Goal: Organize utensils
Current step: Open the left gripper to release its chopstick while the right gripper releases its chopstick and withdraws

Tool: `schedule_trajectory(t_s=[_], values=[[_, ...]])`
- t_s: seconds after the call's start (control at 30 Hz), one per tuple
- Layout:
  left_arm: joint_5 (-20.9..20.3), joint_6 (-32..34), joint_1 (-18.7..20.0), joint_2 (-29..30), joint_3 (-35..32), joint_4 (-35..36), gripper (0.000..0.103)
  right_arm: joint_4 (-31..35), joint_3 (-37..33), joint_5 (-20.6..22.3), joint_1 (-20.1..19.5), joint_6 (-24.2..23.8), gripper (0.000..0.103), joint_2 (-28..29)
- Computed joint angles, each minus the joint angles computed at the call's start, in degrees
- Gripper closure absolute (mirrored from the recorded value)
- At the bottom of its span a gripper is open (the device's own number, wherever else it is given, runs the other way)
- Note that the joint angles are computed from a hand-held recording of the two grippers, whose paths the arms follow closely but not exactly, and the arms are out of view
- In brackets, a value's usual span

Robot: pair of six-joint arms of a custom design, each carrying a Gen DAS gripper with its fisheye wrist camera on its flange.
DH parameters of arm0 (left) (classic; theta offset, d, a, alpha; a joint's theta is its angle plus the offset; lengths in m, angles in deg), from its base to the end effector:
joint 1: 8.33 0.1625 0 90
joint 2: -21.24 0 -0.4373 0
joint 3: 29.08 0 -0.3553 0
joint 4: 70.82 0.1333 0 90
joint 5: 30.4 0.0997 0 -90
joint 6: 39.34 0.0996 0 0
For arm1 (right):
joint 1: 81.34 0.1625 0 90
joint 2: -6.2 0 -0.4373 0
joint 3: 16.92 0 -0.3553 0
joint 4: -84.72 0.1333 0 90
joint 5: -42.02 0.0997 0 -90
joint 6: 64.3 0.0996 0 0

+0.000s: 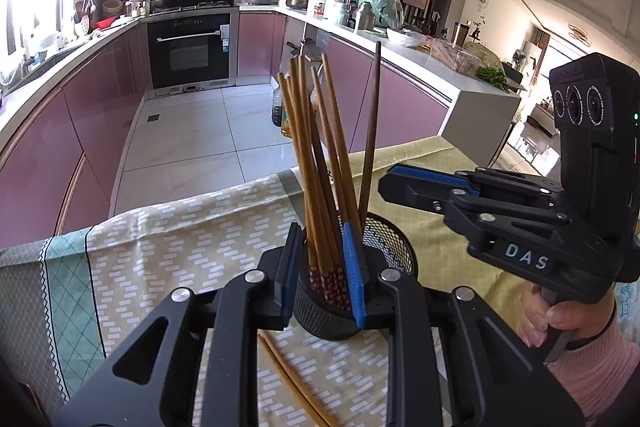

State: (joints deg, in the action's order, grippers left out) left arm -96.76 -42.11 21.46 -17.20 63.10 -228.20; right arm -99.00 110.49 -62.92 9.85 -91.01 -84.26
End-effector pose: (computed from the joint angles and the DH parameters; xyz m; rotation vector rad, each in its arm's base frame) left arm -0.4963 -0.4837 0.0827 1.3078 2.5353 -0.6026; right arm 0.1162 -0.4132 0.4169 0.4167 -2.3881 1.2044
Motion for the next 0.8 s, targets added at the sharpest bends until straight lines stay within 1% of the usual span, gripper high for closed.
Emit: schedule_trajectory(t_s=[0.07,0.17,0.27,0.33,0.4,0.47,0.53,0.6,0.67,0.73,0.77,0.8], values=[[0.5,0.1,0.0,-0.4,1.1,-1.4,0.081,-0.2,0.8,0.5,-0.1,-0.2,0.089,-0.7],[1.3,0.7,-0.4,-1.5,4.0,-5.2,0.075,-0.2,2.4,2.0,0.0,-0.7,0.083,-2.2],[2.6,1.9,-1.2,-3.0,7.5,-9.7,0.067,-0.5,4.3,3.5,0.3,-1.6,0.075,-4.0],[3.6,2.0,-1.6,-4.4,10.2,-12.6,0.061,-0.8,5.8,4.1,0.8,-2.5,0.071,-5.1],[5.0,1.7,-2.1,-5.6,12.6,-15.0,0.057,-1.3,7.4,4.1,1.4,-3.9,0.061,-6.1],[6.7,1.5,-2.6,-6.7,15.1,-17.2,0.048,-1.3,8.7,3.8,1.7,-5.0,0.060,-6.7],[8.0,1.3,-3.0,-7.9,17.7,-18.6,0.036,0.5,9.9,4.6,1.2,-5.0,0.058,-7.4],[10.0,0.5,-3.3,-8.7,19.8,-18.9,0.033,1.4,11.1,4.0,1.0,-5.1,0.058,-6.9],[11.2,-1.0,-3.3,-9.6,21.6,-18.2,0.030,2.3,12.1,3.7,0.4,-5.0,0.058,-6.0],[11.9,-2.6,-3.1,-10.2,23.3,-17.6,0.024,3.1,12.9,3.2,0.2,-4.4,0.058,-4.5],[11.9,-3.2,-2.9,-10.5,23.9,-16.9,0.022,2.7,13.3,2.5,0.3,-4.2,0.058,-3.4],[12.8,-3.8,-2.9,-10.5,24.3,-16.6,0.019,1.7,13.8,1.1,0.6,-3.8,0.058,-1.9]])
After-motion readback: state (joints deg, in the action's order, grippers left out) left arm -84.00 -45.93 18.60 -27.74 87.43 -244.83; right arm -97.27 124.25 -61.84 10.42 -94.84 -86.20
